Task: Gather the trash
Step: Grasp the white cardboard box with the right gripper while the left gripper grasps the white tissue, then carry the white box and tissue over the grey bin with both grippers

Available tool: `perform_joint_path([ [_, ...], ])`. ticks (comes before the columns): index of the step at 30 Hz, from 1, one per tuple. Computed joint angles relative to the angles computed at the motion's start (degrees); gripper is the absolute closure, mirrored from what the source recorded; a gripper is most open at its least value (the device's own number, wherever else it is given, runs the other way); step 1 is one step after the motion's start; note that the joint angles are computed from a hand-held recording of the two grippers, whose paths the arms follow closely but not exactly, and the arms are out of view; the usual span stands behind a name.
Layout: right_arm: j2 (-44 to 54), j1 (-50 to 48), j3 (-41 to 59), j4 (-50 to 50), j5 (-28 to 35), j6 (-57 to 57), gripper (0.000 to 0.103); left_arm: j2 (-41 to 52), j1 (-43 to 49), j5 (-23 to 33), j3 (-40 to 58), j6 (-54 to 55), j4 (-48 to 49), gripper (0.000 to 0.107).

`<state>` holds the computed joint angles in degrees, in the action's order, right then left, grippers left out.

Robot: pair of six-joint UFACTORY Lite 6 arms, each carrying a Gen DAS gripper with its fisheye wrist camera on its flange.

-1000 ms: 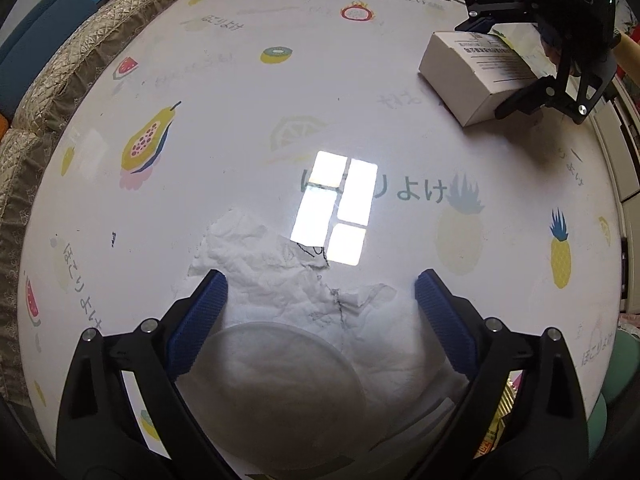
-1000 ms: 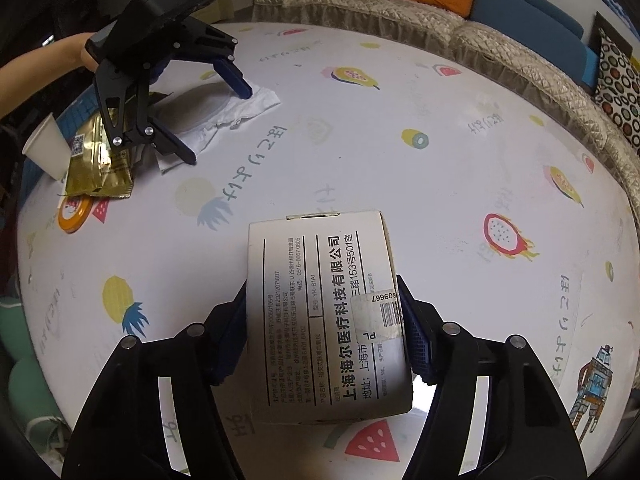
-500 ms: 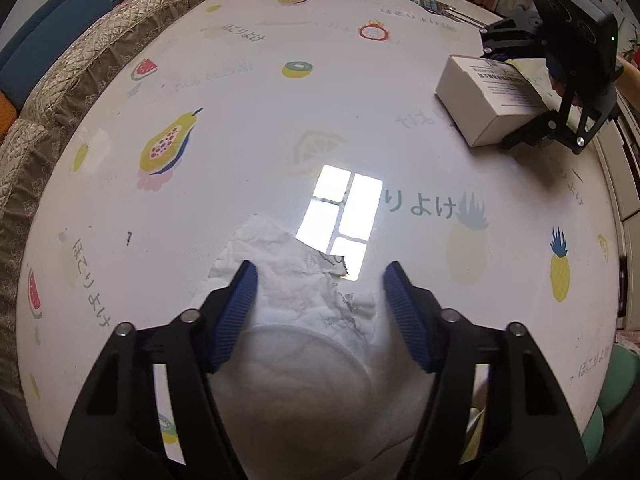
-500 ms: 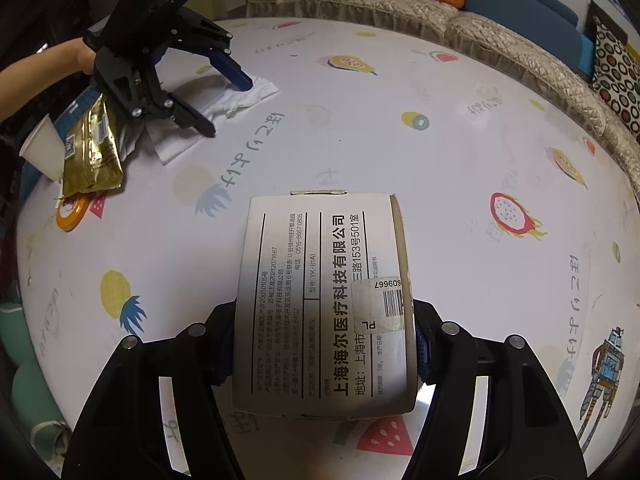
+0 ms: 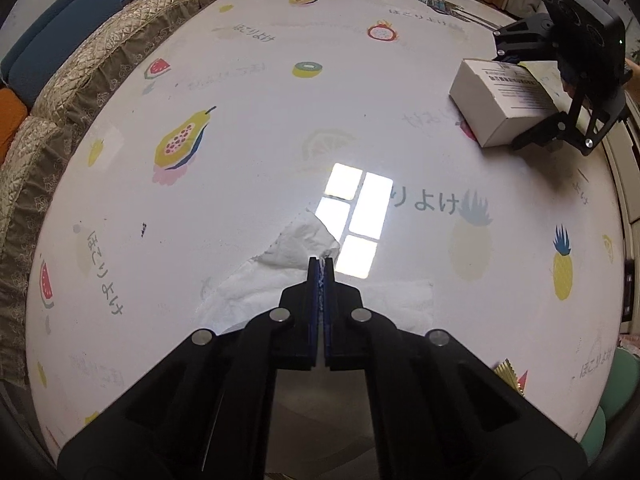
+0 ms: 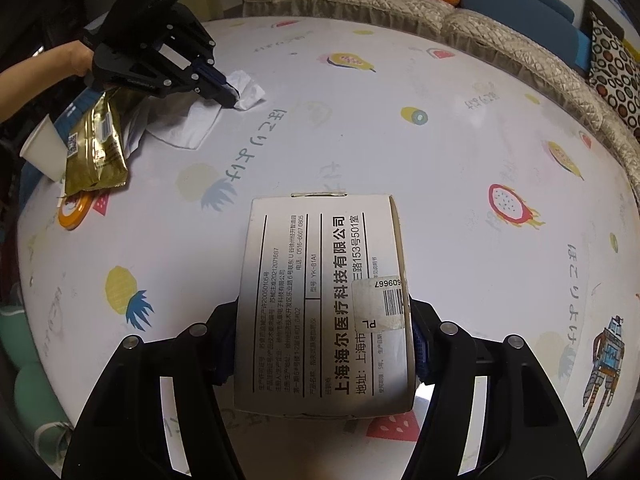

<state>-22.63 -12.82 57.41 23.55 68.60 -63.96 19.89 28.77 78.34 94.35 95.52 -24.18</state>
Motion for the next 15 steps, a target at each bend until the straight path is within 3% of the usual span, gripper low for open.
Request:
perform_joint_path([
  [5,-2.4,-1.0,1.1,0.8,1.6,-0.6,0.04,-3.9,-0.3,1.3,-0.4,-0.1,-1.4,0.107],
  [15,-4.8,-7.3,17.3,3.4,15.2,-0.8,0.04,-8.2,4.2,17.8,14.2,-2.7,-7.3,0.107],
])
